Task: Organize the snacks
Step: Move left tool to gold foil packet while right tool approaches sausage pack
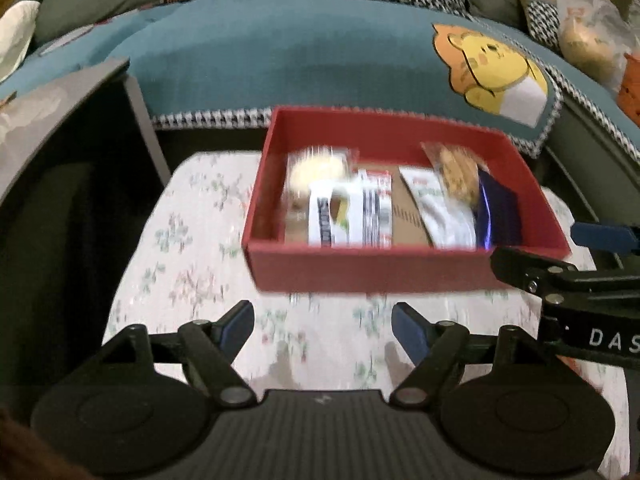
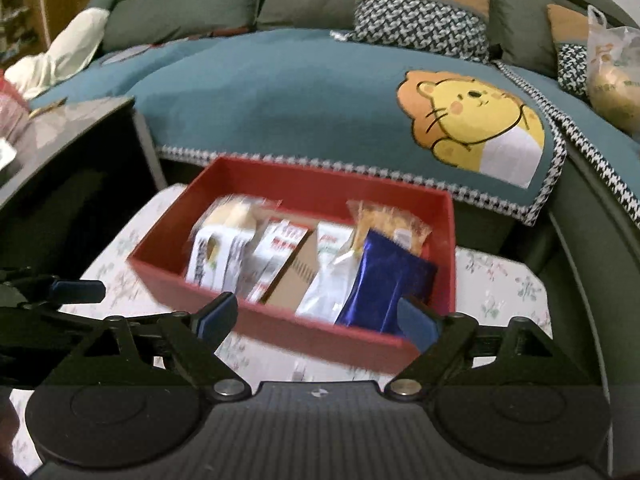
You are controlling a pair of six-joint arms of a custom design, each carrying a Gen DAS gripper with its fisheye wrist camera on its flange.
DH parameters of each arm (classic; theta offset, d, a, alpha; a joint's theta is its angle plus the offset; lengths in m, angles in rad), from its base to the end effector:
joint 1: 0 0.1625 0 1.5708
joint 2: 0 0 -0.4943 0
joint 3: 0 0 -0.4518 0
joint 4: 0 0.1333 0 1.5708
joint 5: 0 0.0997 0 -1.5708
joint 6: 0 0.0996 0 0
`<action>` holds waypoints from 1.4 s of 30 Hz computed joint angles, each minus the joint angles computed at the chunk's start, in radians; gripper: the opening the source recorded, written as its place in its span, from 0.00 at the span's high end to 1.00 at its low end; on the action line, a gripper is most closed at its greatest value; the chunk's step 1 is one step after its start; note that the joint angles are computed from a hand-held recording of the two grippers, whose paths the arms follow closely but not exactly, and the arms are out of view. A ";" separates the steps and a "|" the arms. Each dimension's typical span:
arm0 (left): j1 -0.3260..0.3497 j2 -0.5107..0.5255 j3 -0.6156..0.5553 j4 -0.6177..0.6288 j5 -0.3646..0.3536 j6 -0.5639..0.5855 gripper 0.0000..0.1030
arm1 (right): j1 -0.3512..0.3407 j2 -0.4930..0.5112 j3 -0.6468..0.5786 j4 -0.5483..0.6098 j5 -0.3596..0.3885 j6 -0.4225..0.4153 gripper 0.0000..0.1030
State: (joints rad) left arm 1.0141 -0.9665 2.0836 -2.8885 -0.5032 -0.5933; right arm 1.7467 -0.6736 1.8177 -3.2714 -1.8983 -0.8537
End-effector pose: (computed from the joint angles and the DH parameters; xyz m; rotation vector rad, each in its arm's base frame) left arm -0.1225 -0.6142 0.1360 -0.1703 2.1866 -0.8886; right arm 0.2236 -0.6791 0.0321 1.1730 -2.3227 0.5575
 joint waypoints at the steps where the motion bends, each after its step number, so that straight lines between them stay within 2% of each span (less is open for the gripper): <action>1: -0.004 -0.009 0.015 0.010 -0.011 -0.013 0.01 | -0.001 -0.005 0.012 0.004 -0.006 -0.001 0.12; 5: -0.018 -0.048 0.084 0.049 -0.098 -0.061 0.01 | -0.007 -0.037 0.067 0.032 -0.025 0.010 0.12; 11: -0.024 -0.052 0.125 0.143 -0.137 -0.138 0.01 | -0.012 -0.081 0.147 0.063 -0.048 0.033 0.11; 14: -0.006 -0.050 0.127 0.153 -0.187 -0.172 0.01 | -0.017 -0.108 0.170 0.104 -0.039 0.072 0.11; 20: 0.000 -0.005 0.106 0.203 -0.134 -0.184 0.01 | -0.043 -0.164 0.198 0.131 -0.010 0.159 0.11; 23: -0.013 -0.010 0.115 0.199 -0.132 -0.176 0.17 | -0.056 -0.173 0.210 0.132 -0.017 0.194 0.11; 25: -0.018 -0.022 0.126 0.197 -0.135 -0.184 0.31 | -0.058 -0.172 0.213 0.148 -0.021 0.200 0.11; 32: -0.016 -0.049 0.153 0.159 -0.145 -0.171 0.34 | -0.046 -0.127 0.201 0.217 -0.064 0.235 0.11; 35: -0.022 -0.068 0.170 0.135 -0.139 -0.163 0.34 | -0.037 -0.103 0.193 0.216 -0.077 0.179 0.11; 36: -0.022 -0.073 0.174 0.127 -0.136 -0.163 0.34 | -0.030 -0.092 0.190 0.202 -0.104 0.159 0.10; 38: -0.023 -0.085 0.183 0.116 -0.125 -0.168 0.34 | -0.028 -0.080 0.183 0.207 -0.134 0.215 0.10; 40: -0.018 -0.094 0.190 0.101 -0.131 -0.170 0.34 | -0.039 -0.080 0.167 0.263 -0.108 0.294 0.10; 42: -0.014 -0.099 0.191 0.096 -0.139 -0.167 0.34 | -0.044 -0.079 0.165 0.290 -0.074 0.338 0.10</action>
State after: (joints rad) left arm 0.9996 -1.0655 2.2748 -2.7925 -0.6418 -0.7604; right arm 1.7028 -0.7530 1.9826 -2.9812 -1.9721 -0.5162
